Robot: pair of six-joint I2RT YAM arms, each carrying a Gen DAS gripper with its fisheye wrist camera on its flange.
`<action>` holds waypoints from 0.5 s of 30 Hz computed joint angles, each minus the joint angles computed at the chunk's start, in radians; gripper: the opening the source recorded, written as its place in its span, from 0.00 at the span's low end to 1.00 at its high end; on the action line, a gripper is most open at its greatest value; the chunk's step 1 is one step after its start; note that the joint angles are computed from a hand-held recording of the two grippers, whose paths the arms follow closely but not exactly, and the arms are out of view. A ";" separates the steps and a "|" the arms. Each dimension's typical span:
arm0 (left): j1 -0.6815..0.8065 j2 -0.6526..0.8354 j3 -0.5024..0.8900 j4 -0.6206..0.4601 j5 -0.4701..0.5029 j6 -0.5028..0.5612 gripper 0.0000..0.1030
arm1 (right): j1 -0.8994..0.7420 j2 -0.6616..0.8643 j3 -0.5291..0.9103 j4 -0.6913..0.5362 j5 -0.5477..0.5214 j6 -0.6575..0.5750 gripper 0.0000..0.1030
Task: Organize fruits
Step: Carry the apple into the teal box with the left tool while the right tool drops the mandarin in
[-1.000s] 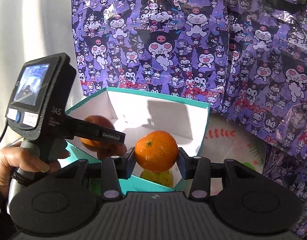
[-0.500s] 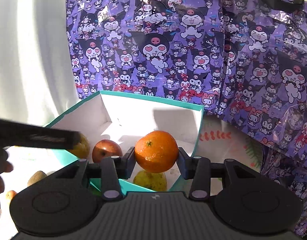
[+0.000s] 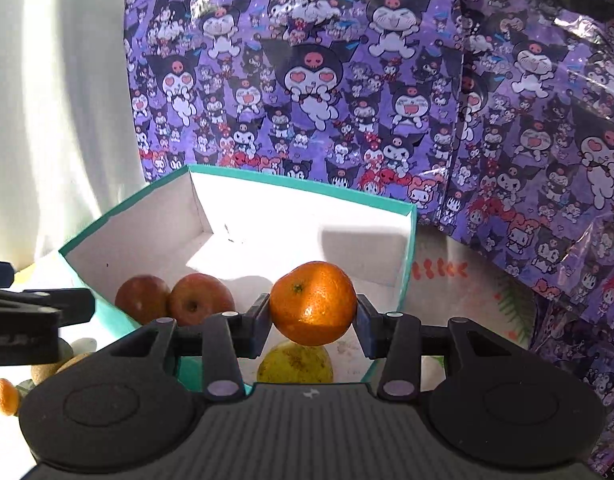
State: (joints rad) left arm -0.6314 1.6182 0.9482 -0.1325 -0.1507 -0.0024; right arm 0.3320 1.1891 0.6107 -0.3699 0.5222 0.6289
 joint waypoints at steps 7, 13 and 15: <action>0.003 -0.007 -0.005 -0.016 -0.007 -0.001 0.89 | -0.016 0.070 0.005 0.034 -0.020 0.002 0.42; 0.011 -0.011 -0.008 -0.022 0.001 0.002 0.89 | -0.019 0.088 0.010 0.040 -0.011 -0.006 0.42; 0.012 -0.013 -0.009 -0.024 0.005 0.003 0.89 | -0.020 0.093 0.014 0.037 -0.006 -0.008 0.42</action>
State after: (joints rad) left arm -0.6190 1.6052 0.9389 -0.1567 -0.1453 0.0003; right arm 0.3125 1.2823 0.6249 -0.3330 0.5158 0.6210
